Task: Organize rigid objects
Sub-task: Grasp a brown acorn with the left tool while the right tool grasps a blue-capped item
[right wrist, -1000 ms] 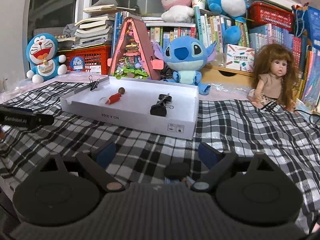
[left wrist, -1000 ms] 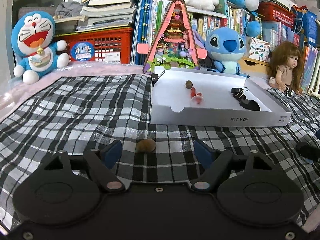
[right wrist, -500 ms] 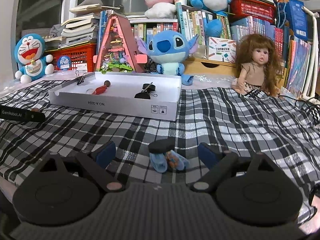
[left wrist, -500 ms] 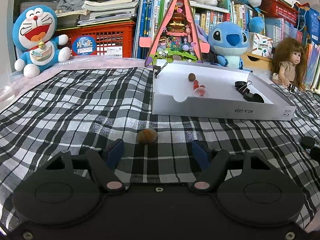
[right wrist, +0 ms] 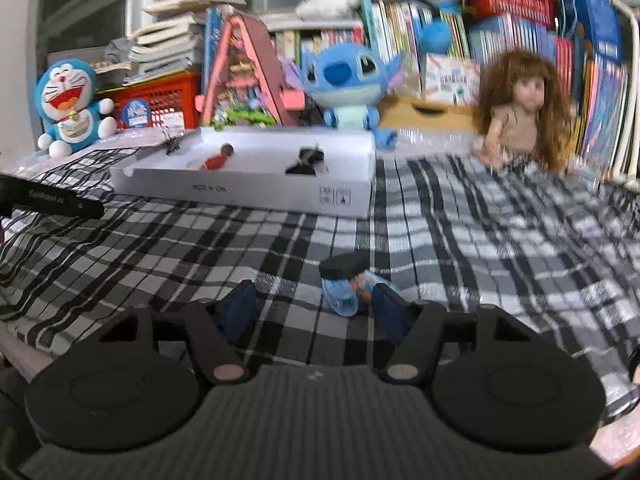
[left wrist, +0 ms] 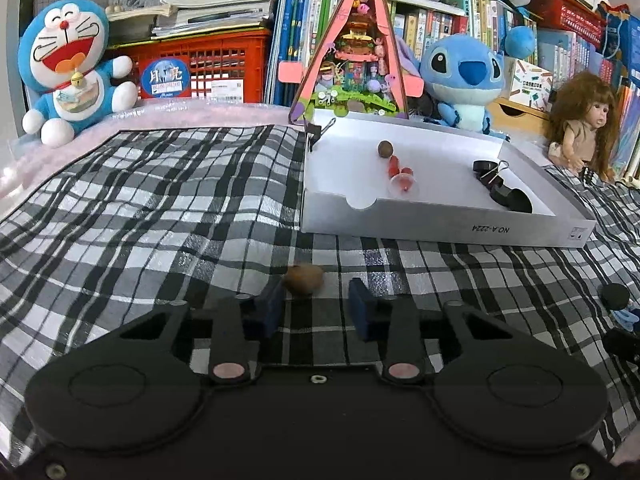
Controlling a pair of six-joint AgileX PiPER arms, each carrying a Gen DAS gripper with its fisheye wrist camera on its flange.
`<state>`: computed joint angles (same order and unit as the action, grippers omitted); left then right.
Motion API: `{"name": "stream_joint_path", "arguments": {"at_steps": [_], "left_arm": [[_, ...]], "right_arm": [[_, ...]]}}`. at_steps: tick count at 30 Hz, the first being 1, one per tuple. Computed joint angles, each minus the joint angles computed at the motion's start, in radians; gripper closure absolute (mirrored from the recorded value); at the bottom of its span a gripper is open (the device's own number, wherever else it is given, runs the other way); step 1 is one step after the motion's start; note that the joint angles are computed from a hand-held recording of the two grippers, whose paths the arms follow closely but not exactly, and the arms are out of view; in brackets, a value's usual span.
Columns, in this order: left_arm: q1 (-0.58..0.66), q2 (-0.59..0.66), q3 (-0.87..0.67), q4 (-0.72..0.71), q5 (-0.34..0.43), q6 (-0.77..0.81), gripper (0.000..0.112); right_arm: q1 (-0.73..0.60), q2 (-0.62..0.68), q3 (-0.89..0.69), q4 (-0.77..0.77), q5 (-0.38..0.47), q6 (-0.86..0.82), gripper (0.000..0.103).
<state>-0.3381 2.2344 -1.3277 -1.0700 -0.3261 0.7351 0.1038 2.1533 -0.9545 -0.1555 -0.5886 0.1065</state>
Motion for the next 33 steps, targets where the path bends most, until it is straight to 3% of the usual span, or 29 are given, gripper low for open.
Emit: {"name": "stream_joint_path", "arguments": {"at_steps": [2, 4, 10, 14, 19, 28, 33], "left_arm": [[0.001, 0.003, 0.0, 0.044, 0.004, -0.037, 0.087], [0.007, 0.003, 0.004, 0.106, 0.015, -0.104, 0.091], [0.007, -0.007, 0.03, 0.209, 0.012, -0.218, 0.092], [-0.008, -0.015, 0.046, 0.219, 0.002, -0.236, 0.092], [-0.041, -0.025, 0.064, 0.266, -0.003, -0.266, 0.092], [-0.078, -0.044, 0.069, 0.289, 0.002, -0.282, 0.092], [-0.079, -0.048, 0.029, 0.214, 0.025, -0.193, 0.092]], "right_arm": [[-0.006, 0.004, -0.006, -0.038, 0.001, 0.039, 0.043], [-0.012, 0.009, -0.014, -0.083, -0.002, 0.076, 0.046], [-0.014, 0.029, -0.064, -0.033, 0.038, 0.098, 0.063], [0.003, 0.011, -0.038, -0.052, 0.042, 0.061, 0.083], [0.018, -0.005, -0.029, -0.166, 0.041, 0.146, 0.083], [0.047, -0.004, -0.058, -0.169, 0.04, 0.161, 0.083], [0.043, -0.002, -0.105, -0.177, 0.081, 0.187, 0.083]]}}
